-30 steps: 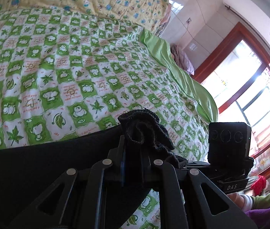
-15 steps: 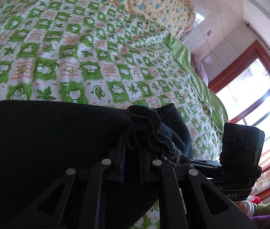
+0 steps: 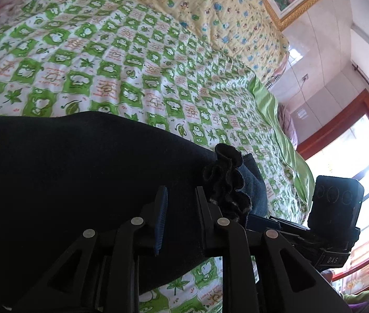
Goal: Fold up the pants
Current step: 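Lift the waistband with the right gripper and fold it toward the left gripper, then grasp the folded pants end with the left gripper beside the right gripper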
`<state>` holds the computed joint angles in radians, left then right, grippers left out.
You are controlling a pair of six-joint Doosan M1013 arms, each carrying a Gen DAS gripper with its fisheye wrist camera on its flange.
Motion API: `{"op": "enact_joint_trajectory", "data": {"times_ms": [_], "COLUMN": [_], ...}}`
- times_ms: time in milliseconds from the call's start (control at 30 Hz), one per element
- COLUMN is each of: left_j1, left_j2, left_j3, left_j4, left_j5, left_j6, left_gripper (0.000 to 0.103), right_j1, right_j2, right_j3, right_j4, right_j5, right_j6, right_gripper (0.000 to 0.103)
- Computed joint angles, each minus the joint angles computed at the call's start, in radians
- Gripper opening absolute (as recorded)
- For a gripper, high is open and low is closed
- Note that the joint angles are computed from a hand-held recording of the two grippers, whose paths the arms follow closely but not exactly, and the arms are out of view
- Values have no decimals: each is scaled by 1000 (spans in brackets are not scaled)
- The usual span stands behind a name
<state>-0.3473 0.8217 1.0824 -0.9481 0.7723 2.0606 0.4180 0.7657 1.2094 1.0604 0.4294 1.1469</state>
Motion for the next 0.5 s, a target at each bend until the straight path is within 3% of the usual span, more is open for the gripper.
{"op": "enact_joint_trajectory", "data": {"times_ms": [167,500], "left_j1": [10,52], "left_j2": [-53,-145], "left_j3": [93,263], "left_j4": [-10,-96], "left_j5": [-80,-230], "left_j6": [-23,-85], "left_gripper": [34,38], "right_j1": [5,17], "right_j2": [8,46], "right_j3": [-30,-117], "right_j4": [-11,-80], "right_j5": [22,75], "right_j6": [-5,36], "right_gripper": [39,40]}}
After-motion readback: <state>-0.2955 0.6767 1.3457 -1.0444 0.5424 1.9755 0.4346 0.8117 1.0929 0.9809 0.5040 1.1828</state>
